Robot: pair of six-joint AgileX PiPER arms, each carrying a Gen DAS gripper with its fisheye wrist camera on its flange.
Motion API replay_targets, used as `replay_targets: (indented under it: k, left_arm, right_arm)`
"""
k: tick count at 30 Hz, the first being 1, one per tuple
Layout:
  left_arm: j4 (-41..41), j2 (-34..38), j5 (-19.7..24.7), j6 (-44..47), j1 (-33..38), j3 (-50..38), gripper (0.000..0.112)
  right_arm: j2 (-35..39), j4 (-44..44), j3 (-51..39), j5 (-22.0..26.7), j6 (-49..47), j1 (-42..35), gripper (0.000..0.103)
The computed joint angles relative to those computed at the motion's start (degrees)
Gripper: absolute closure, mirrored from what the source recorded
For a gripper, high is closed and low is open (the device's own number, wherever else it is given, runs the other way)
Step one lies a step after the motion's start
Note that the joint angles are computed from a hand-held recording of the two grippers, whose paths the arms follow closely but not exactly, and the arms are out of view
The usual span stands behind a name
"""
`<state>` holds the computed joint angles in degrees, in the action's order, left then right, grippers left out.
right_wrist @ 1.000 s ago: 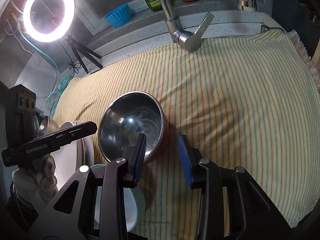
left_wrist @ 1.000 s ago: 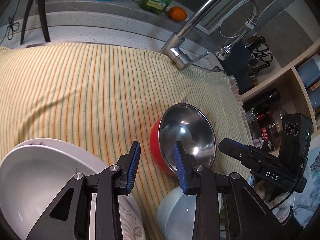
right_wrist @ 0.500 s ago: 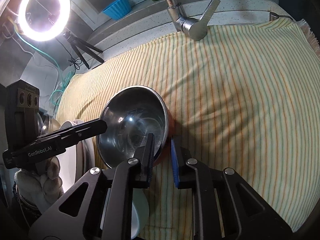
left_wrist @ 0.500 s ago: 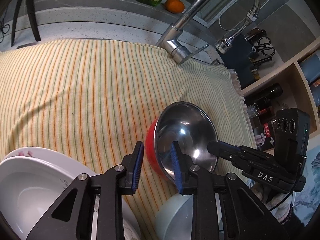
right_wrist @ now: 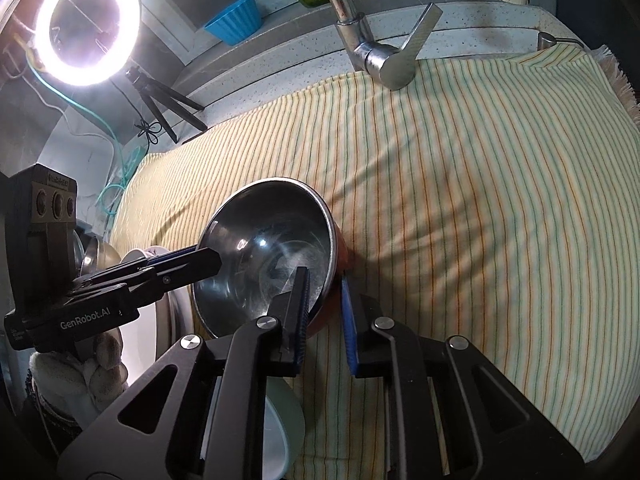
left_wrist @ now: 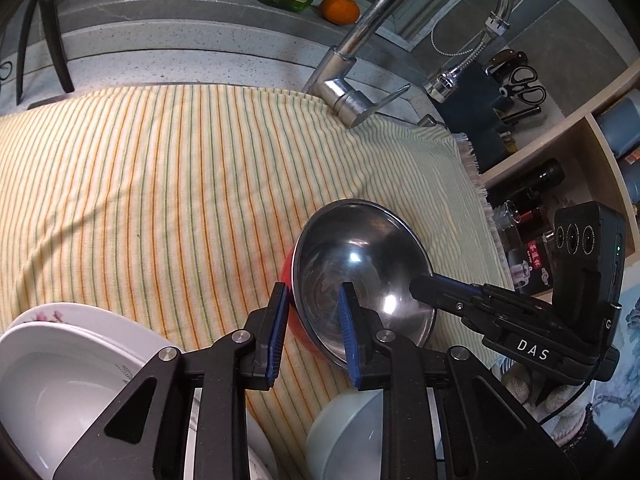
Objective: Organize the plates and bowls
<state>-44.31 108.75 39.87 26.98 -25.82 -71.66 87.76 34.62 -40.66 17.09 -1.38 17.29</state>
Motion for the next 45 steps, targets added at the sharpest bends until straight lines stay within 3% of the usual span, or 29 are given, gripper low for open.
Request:
replay_targets:
  k: [9,15,26,35,45]
  left_arm:
    - [-1.83,-5.75,0.1,2.94,2.62,2.94,0.09]
    - [-3.82,-11.02,1.27,6.76,6.69,6.28,0.09]
    - [-5.63,-19.52,6.89,13.39,19.53,11.76,0.09]
    - [-6.35,-22.79,12.39,19.21,33.08,14.11,0.09]
    - [-5.74,-22.19,17.7,23.92,46.77,13.13,0.09]
  right_arm:
    - [-3.11,-9.57,-2.18,0.59,11.7,3.41,0.087]
    - [-3.98,-26.13,-6.13,1.39,30.89,9.92,0.087]
    - [2.45,-43.14,-18.88,5.32,51.61,22.24,0.087]
    - [12.51,-45.75,-33.56,9.26,54.93,29.6,0.087]
    - [26.33,-42.66,-54.34,16.3,49.96,34.51,0.087]
